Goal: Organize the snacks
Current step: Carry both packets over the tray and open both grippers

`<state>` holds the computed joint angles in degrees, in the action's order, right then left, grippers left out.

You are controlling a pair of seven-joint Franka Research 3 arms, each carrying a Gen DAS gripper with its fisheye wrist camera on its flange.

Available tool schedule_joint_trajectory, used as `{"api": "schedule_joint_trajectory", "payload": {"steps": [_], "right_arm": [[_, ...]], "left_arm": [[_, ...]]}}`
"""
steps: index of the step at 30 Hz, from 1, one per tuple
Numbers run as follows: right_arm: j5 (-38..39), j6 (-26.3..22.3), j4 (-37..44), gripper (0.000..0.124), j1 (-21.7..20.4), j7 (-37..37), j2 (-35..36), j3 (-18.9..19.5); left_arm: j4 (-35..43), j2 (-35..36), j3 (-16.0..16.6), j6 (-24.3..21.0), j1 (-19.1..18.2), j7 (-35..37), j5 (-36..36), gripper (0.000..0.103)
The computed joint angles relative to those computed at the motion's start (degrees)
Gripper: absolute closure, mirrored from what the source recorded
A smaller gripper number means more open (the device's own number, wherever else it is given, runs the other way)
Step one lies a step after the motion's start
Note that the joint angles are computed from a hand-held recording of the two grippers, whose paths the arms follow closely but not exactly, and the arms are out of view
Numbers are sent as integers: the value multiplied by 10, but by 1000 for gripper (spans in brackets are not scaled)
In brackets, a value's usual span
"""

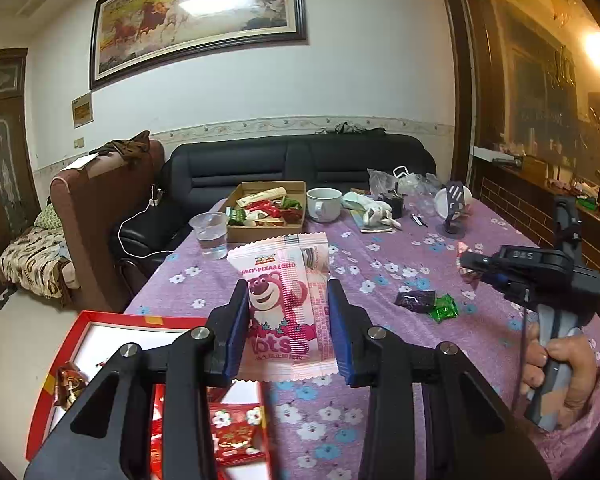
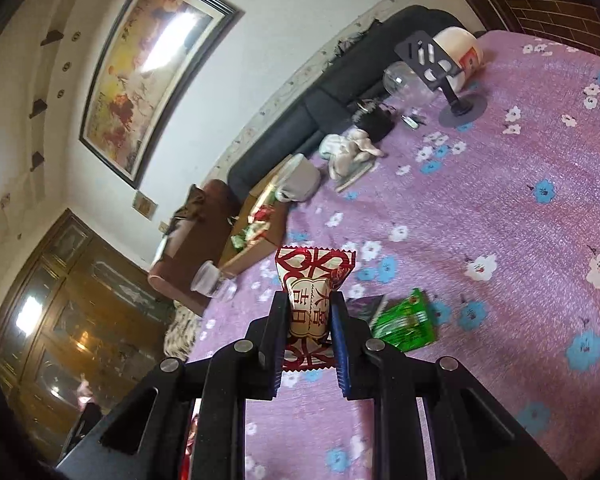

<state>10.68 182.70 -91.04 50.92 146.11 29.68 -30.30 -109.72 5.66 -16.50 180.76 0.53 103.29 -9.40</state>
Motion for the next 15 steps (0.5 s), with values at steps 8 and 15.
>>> {"api": "schedule_joint_trajectory", "payload": {"steps": [8, 15], "right_arm": [[14, 21, 27, 104, 65, -4, 16, -32], [8, -15, 132, 104, 29, -35, 60, 38]], "left_arm": [[-7, -17, -45, -6, 47, 174, -200, 68], [-13, -37, -19, -8, 30, 294, -340, 68]]}}
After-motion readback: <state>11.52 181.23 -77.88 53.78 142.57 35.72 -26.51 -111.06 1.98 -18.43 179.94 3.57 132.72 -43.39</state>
